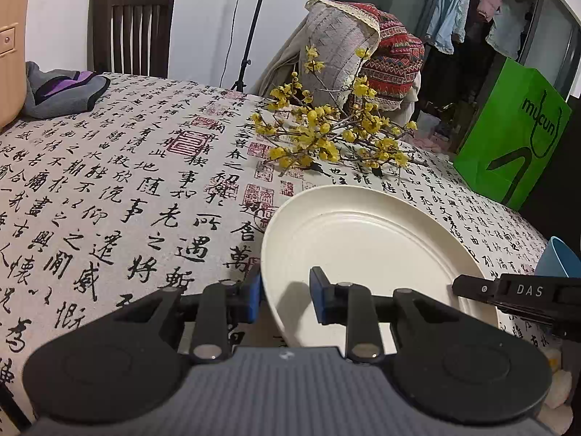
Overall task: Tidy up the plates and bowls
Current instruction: 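Lift the held cream plate with both grippers off the table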
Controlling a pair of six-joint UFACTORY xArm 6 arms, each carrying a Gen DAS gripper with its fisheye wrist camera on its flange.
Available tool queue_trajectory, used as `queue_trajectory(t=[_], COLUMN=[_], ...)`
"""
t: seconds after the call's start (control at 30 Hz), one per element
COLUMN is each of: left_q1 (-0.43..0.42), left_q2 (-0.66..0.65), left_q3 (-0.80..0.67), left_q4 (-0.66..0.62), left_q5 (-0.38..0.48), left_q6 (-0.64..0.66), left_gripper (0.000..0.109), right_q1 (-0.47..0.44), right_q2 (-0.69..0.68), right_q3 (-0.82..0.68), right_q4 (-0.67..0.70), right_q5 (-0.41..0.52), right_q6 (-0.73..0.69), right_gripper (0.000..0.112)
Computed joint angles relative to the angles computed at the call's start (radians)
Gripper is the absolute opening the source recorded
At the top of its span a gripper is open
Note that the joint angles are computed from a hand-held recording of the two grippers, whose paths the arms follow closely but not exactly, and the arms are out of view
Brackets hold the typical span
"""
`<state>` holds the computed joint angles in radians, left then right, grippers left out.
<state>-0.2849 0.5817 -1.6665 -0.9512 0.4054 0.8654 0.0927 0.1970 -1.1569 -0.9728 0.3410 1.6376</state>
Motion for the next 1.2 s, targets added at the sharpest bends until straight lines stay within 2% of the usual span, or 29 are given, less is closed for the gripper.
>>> queue_trajectory(t=[0.4,1.0,1.2], left_q1=[0.003,0.001,0.001], left_q2=[0.000,-0.003,0.000], left_q3=[-0.001,0.003,0.001], left_q4=[0.001,0.000,0.017], left_q5=[-0.003,-0.018,-0.020], left_q6=[-0.006,-0.009,-0.026], left_gripper=[0.028,0.028,0.028], right_q1=[0.004,-0.003,-0.003], right_q2=[0.004,-0.004,0.005], right_q3=[-0.007,-0.001,-0.005], right_q4=[-0.006,-0.086,-0.029], right_q5=[-0.002,-0.028,-0.027], right_q6=[0.006,0.069,0.015], right_gripper=[0.011,0.011,0.011])
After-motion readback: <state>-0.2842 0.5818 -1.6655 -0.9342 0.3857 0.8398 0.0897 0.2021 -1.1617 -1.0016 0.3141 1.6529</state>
